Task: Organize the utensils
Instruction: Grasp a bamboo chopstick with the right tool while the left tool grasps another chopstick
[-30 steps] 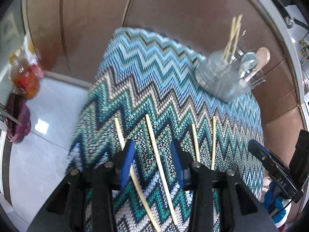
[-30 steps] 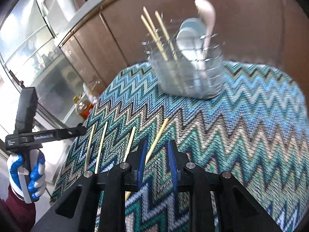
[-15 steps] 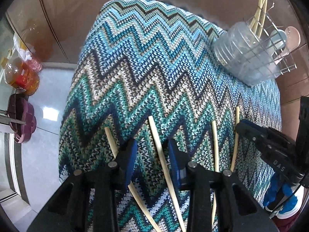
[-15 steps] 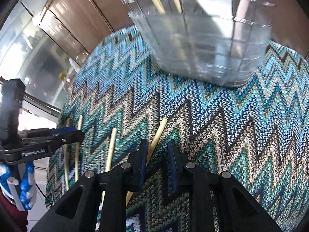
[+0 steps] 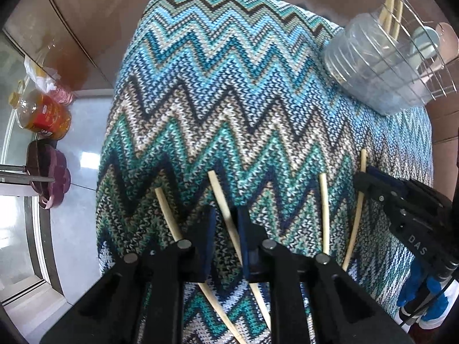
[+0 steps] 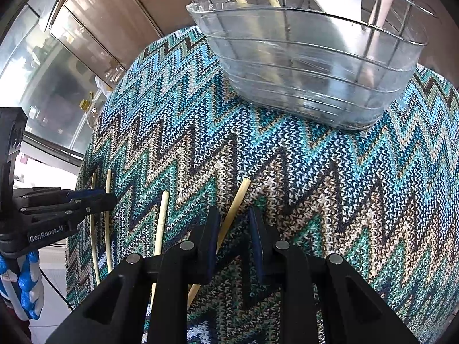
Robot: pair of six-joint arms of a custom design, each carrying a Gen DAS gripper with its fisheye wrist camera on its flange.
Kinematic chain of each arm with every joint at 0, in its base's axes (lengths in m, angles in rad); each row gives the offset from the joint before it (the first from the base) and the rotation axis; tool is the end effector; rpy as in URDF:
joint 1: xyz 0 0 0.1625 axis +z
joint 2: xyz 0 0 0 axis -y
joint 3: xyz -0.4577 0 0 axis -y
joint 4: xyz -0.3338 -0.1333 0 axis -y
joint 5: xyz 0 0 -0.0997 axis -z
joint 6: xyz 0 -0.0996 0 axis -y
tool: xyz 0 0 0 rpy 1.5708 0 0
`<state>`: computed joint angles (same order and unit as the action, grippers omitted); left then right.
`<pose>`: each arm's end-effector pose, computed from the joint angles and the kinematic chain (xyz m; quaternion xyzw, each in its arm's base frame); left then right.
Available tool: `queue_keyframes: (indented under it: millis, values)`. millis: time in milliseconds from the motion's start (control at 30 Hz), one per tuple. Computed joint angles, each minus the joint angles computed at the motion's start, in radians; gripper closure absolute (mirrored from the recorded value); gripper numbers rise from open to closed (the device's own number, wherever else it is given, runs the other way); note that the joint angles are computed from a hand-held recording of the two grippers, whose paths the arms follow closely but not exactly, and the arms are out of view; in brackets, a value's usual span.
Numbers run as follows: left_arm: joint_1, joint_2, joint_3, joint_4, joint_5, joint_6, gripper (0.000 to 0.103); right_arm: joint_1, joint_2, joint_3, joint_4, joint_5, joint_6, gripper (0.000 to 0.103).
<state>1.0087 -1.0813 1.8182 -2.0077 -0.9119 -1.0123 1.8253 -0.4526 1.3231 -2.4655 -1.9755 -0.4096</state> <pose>-0.1204 -0.5557 0.2374 -0.1617 0.9228 -0.1268 0.3260 0.2745 -0.6815 0.0183 0.3170 -0.9268 -0.0037 0.2013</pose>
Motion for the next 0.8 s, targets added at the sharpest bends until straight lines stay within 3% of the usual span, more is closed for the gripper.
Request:
queue_keyframes:
  millis: [333, 533, 800]
  values:
    - [0.007, 0.034, -0.039, 0.020, -0.053, -0.047, 0.089, -0.012, -0.010, 0.006, -0.001, 0.026, -0.003, 0.088]
    - [0.014, -0.011, 0.008, -0.037, -0.057, -0.086, 0.097, -0.026, -0.040, 0.043, -0.021, 0.076, 0.007, 0.093]
    - [-0.085, -0.078, 0.110, -0.180, -0.005, -0.068, 0.098, -0.032, -0.164, 0.207, -0.155, 0.173, -0.026, 0.095]
